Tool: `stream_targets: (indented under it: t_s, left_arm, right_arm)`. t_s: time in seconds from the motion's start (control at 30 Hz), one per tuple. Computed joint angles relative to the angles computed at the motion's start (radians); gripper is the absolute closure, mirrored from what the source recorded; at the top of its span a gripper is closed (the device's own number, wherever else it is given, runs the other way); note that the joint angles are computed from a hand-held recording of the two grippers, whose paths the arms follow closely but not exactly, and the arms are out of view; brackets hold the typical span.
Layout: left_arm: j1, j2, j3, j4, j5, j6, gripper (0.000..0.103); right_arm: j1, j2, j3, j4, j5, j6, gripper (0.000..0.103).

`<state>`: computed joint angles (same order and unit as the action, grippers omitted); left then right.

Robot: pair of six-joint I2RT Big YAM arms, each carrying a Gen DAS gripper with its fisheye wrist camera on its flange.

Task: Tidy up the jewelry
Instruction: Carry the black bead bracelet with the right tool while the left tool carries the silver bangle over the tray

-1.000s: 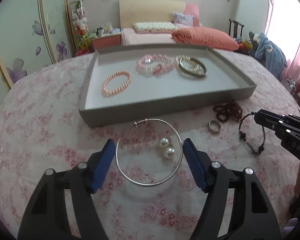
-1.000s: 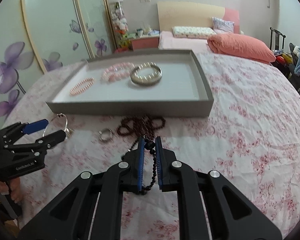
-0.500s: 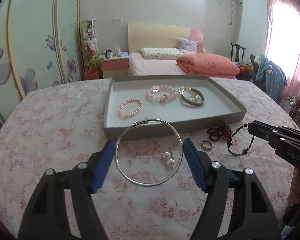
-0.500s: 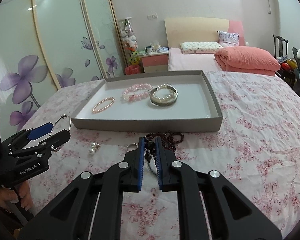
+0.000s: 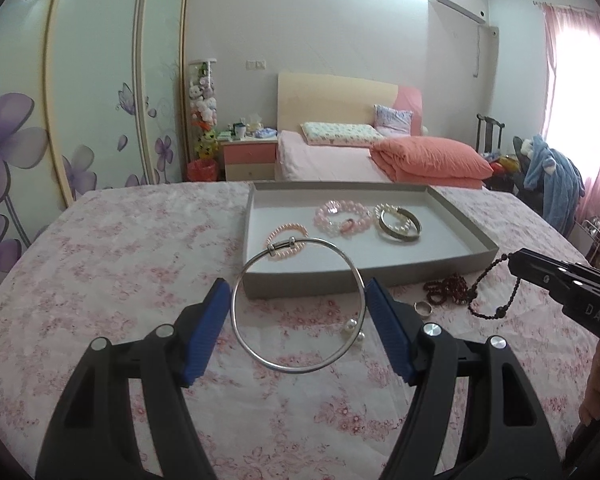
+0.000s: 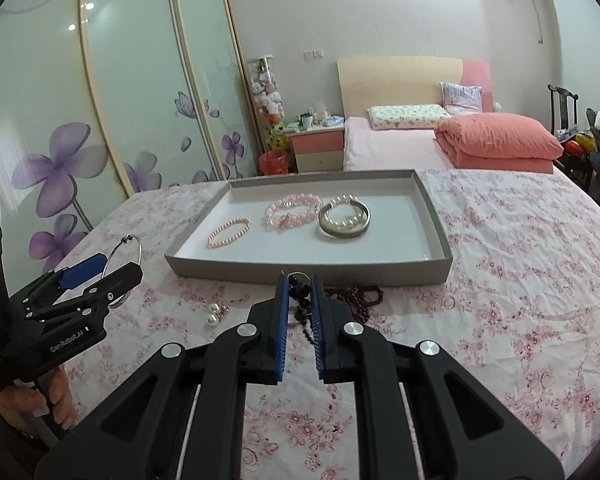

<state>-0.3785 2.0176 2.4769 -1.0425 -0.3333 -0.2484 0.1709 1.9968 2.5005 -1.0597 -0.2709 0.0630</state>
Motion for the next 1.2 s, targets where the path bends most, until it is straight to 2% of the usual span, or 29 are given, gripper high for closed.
stream_targets:
  t_s: [0.47,0.87,1.0,1.2]
  left_arm:
    - [-0.029,-0.049,-0.063,0.136,-0.105,0.051,0.035]
    - [-0.052,-0.03,-0.025,0.211,-0.187,0.145,0.035]
    - [-0.056,-0.004,0.019,0.221,-0.206,0.174,0.035]
    - [-0.057,0.074,0.151,0.192,-0.225,0.205,0.035]
  right_arm:
    - [0.003,-0.07,-0.104,0.154,0.049,0.019,0.091]
    - [0.02,-0.108,-0.168,0.323,0.183,-0.053,0.091]
    - [0.021,-0.093,-0.145,0.334,0.201,-0.061,0.091]
    - [0.021,-0.042,-0.057,0.314,0.222,-0.054,0.091]
